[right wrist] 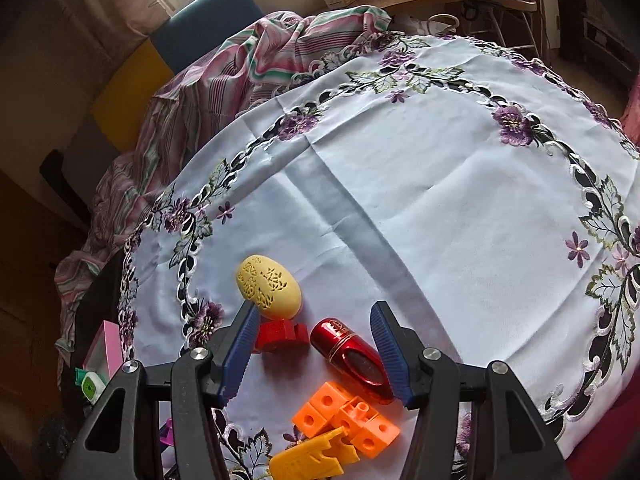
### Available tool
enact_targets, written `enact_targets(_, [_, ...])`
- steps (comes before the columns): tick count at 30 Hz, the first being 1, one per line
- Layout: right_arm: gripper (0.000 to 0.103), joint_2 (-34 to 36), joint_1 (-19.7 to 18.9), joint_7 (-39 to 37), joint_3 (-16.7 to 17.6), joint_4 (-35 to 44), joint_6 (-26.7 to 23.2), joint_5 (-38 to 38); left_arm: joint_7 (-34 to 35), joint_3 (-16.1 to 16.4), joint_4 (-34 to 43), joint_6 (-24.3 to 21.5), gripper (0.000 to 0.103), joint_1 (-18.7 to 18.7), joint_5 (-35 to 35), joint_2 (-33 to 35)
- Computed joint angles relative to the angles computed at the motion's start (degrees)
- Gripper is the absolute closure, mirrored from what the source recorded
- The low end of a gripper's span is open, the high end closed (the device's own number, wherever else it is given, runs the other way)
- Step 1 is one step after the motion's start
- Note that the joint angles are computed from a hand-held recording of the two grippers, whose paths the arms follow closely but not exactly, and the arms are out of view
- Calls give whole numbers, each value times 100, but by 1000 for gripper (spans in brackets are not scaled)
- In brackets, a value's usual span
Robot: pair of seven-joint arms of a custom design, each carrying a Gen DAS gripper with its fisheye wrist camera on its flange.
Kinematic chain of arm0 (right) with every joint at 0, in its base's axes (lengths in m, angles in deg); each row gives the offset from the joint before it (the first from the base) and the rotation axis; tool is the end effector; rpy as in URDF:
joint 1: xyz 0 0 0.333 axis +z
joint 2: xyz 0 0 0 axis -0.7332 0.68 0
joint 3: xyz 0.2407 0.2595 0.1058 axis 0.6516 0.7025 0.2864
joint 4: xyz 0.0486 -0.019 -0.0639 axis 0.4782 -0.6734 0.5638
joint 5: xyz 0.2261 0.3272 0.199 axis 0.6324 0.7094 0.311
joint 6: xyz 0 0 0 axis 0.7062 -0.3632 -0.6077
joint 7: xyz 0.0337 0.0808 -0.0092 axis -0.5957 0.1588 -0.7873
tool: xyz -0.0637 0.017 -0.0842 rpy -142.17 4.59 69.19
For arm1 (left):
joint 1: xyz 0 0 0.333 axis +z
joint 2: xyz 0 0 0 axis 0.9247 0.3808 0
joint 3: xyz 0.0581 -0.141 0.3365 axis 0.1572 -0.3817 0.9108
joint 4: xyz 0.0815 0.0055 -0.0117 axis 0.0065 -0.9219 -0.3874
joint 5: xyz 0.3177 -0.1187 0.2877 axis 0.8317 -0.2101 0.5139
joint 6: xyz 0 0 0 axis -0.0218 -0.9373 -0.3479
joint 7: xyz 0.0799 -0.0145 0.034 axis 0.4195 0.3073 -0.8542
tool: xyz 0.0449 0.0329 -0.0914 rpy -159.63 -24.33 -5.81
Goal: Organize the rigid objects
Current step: 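Lift the magenta toy with the left gripper while the right gripper grasps the yellow egg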
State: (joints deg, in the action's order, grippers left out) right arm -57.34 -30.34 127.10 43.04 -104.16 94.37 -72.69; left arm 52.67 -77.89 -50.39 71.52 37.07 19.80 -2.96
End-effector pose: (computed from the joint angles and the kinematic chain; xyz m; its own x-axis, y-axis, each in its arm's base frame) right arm 0.6799 0.2881 0.4955 -0.1373 -0.9058 -0.4008 -0.8480 0.3166 -0.4250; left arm 0.6016 -0.4731 0.4680 -0.1969 -0.9591 0.2032 -0.8424 0.0595 -0.5355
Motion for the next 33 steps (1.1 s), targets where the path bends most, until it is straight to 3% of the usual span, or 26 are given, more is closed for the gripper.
enact_targets(2, [45,113,-9,-306,96,191,-238,8,-18,37,-140,212,45,-11,89,-51])
enact_targets(9, [45,885,258,-1082,3,1547,-1283,-738,196,-20,-166,307,46,90,-237,18])
enact_targets(16, [39,2064,585,-2012,-159,3356,-2861,-1197,246,24,-123,300,46,48,-282,56])
enact_targets(17, [41,2220,644,-2050,-215,3573,-3116,-1252,234,37,-128,308,46,38,-271,54])
enact_targets(18, [54,2294,765,-2001,-365,3648,-3240,-1329,211,52,-138,324,46,26,-255,51])
enact_targets(19, [60,2246,725,-1954,-316,3523,-3046,-1350,189,65,-141,335,47,16,-240,54])
enact_targets(23, [60,2038,827,-1709,-401,3211,-2522,-1522,182,96,-164,369,47,-10,-145,41])
enact_targets(26, [60,1762,748,-1744,-242,2867,-1994,-1398,187,85,-181,317,47,-7,-134,-8])
enact_targets(28, [60,1655,563,-2098,47,2755,-1856,-981,170,49,-288,374,47,30,-183,-110])
enact_targets(33, [60,1363,557,-2478,301,2261,-1774,-439,-278,192,-720,580,47,-101,353,-560])
